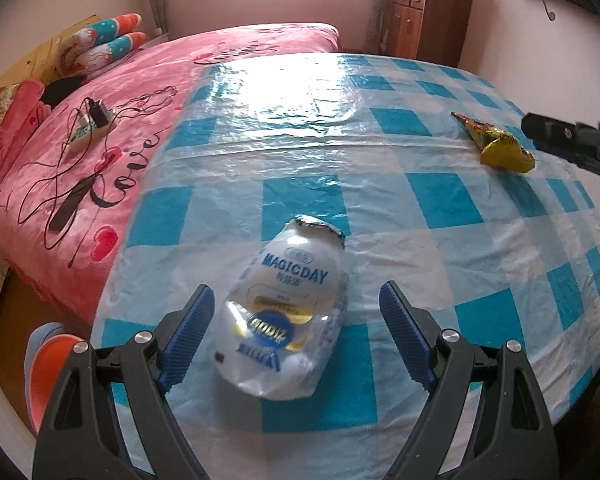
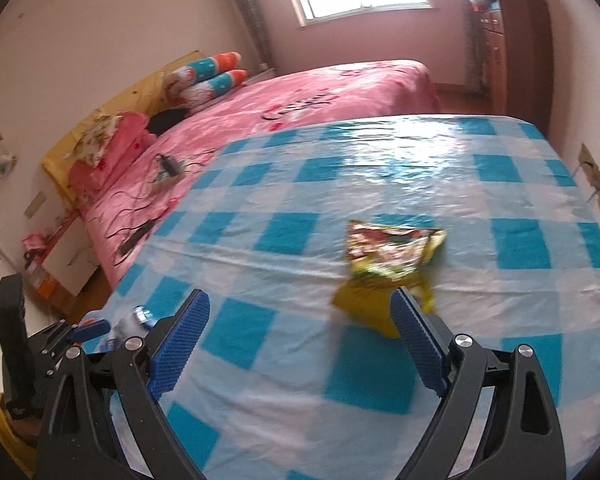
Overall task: Collect trash
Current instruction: 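Grasp the MAGICDAY bottle with left tool while right tool grasps the yellow snack bag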
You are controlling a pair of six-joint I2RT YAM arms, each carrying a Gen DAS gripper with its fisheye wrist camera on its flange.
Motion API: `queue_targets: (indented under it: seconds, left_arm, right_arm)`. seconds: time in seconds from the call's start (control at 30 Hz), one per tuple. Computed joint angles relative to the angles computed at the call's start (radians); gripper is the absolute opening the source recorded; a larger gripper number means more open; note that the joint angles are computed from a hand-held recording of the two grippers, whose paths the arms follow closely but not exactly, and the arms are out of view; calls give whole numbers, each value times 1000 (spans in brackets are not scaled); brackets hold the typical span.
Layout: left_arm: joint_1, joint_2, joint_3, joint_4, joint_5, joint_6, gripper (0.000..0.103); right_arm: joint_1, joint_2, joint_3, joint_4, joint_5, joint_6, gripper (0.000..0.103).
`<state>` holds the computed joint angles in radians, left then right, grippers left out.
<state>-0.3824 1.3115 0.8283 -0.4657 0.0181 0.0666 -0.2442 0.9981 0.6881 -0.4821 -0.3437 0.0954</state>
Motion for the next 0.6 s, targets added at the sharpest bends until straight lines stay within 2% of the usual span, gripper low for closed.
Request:
queue_targets:
  seconds: [0.6]
  left_arm:
    - [-16, 84, 33, 44, 25, -13, 85]
  right_arm:
    - [-43, 238, 83, 77, 25, -65, 91]
